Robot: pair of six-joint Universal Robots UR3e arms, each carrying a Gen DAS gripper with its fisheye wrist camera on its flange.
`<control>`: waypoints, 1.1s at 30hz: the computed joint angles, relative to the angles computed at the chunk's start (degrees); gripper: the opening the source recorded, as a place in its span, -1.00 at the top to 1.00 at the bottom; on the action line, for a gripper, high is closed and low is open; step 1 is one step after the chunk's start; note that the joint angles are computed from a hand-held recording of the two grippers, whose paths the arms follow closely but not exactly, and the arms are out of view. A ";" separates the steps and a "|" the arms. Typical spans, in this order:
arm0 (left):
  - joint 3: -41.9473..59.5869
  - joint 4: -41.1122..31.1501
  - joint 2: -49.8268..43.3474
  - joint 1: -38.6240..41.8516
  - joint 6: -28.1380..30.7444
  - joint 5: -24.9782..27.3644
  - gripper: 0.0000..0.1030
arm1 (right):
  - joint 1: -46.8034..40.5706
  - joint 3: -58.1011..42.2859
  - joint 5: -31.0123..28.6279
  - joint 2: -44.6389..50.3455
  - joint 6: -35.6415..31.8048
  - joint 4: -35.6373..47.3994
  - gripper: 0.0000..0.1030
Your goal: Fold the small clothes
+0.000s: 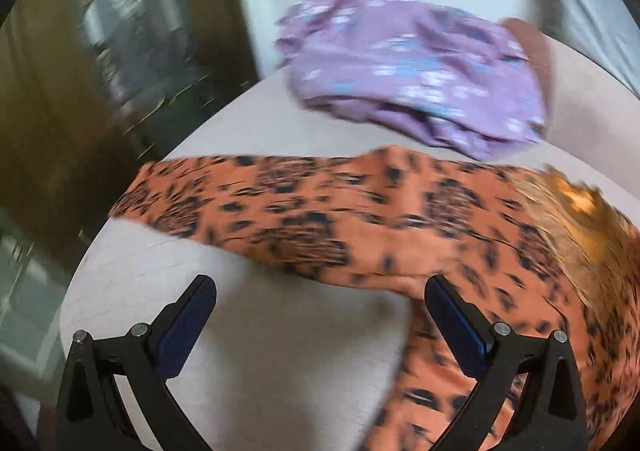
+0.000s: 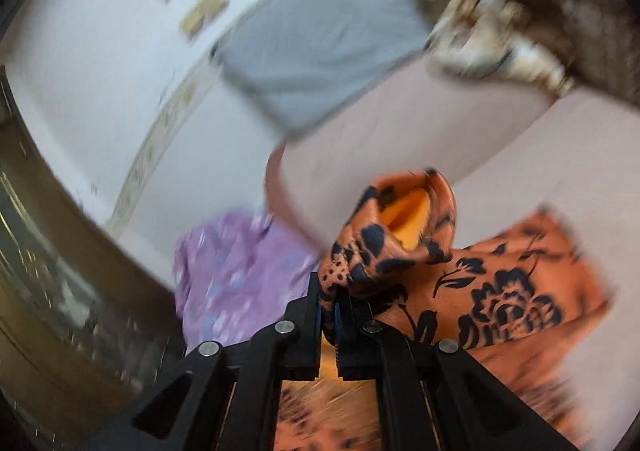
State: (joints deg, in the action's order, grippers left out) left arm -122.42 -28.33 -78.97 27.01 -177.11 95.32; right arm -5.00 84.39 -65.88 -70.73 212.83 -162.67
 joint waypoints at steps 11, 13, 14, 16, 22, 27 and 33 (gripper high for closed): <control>-2.78 1.38 2.74 7.72 0.53 -2.65 -1.00 | 16.71 -12.30 5.90 16.61 3.71 3.59 -0.57; -3.38 2.11 3.93 6.57 -0.25 -3.54 -1.00 | 15.19 -5.40 2.22 9.58 -1.89 4.12 -0.52; -4.00 3.20 4.45 5.87 -0.29 -4.52 -1.00 | 12.88 -0.08 2.03 5.15 -4.88 4.70 -0.35; -4.54 4.17 4.93 4.75 -0.27 -8.20 -1.00 | 8.63 9.20 0.89 -3.17 -9.27 5.62 -0.03; -1.23 7.21 -2.39 -4.74 -0.21 -17.15 -0.92 | -7.36 30.28 -0.27 -22.17 -18.20 6.17 0.02; 8.51 11.12 -16.29 -12.36 -3.81 -16.48 -0.90 | -18.28 37.03 4.65 -22.04 -17.00 0.36 0.02; 22.57 4.83 -29.69 -15.61 -5.23 -19.09 -0.90 | -16.54 28.55 3.38 -10.11 -14.16 -3.78 0.09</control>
State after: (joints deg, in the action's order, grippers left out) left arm -99.85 -23.50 -108.66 11.39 -182.34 76.23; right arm -21.54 112.94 -62.50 -80.83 198.67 -166.45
